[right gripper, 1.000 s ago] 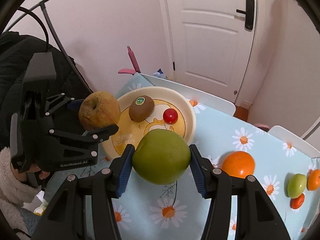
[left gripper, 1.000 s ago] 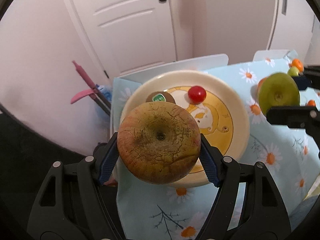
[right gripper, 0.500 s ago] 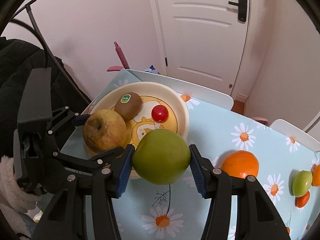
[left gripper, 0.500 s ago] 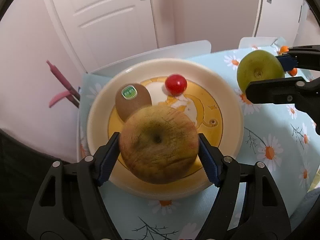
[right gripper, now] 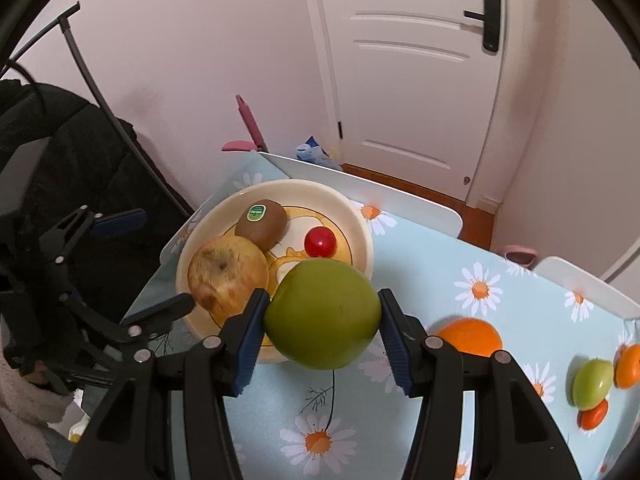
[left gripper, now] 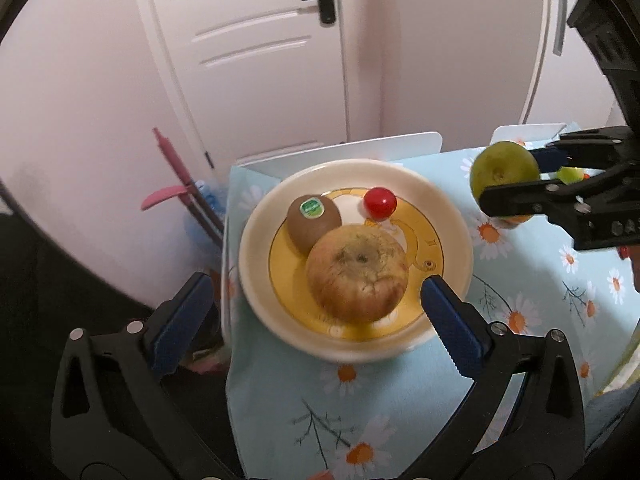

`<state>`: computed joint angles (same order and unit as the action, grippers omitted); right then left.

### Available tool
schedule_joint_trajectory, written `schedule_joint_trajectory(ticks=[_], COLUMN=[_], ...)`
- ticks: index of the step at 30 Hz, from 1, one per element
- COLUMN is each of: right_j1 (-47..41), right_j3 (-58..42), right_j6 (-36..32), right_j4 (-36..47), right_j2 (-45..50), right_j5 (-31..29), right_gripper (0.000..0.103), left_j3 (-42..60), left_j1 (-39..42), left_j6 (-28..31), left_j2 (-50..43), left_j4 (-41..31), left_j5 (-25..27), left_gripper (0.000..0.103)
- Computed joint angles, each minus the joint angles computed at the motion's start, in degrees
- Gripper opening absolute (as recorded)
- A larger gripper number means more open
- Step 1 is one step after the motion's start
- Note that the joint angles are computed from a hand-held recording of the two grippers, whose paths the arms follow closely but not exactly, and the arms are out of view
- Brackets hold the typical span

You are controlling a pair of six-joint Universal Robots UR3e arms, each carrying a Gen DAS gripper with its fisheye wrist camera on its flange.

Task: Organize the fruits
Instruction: 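Lower the green apple into the bowl and open the right tool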

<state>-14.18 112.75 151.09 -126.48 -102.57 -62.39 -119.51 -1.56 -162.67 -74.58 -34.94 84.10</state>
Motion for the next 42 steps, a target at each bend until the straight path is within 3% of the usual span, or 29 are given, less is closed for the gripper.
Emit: schedule_joint_trajectory(ticks=[17, 25, 26, 28, 29, 30, 42], right_j1=[5.7, 5.9, 5.6, 4.3, 3.5, 3.1, 1.0], right_j3=[-4.9, -3.4, -2.9, -1.6, -1.5, -1.5, 2.6], right_j6=[-2.6, -4.3, -4.1, -3.8, -3.9, -3.9, -0.8], right_j4=[-8.6, -12.0, -12.3, -13.0, -12.3, -12.0, -7.6], right_j2=[16.3, 17.9, 17.7, 16.5, 15.9, 15.6, 3.4], right_j5=[-0.2, 0.7, 1.1, 3.5, 4.6, 5.0, 5.6], right_gripper=[0.050, 0.050, 0.052, 0.069, 0.089, 0.094, 0.094], left_j3=[-4.9, -5.8, -5.8, -5.8, -5.6, -5.3, -1.2], left_j1=[-0.8, -1.0, -1.2, -1.4, -1.6, -1.8, -3.2], left_j6=[-5.9, -6.9, -7.0, -6.8, -6.7, -6.7, -6.4], left_j2=[8.1, 9.0, 9.3, 9.9, 10.1, 10.4, 13.9], left_j4=[-4.9, -5.8, -6.0, -6.3, -6.5, -6.8, -11.4], left_j5=[4.5, 4.8, 5.1, 5.4, 5.6, 5.9, 7.2], left_gripper=[0.103, 0.103, 0.103, 0.103, 0.103, 0.103, 0.103])
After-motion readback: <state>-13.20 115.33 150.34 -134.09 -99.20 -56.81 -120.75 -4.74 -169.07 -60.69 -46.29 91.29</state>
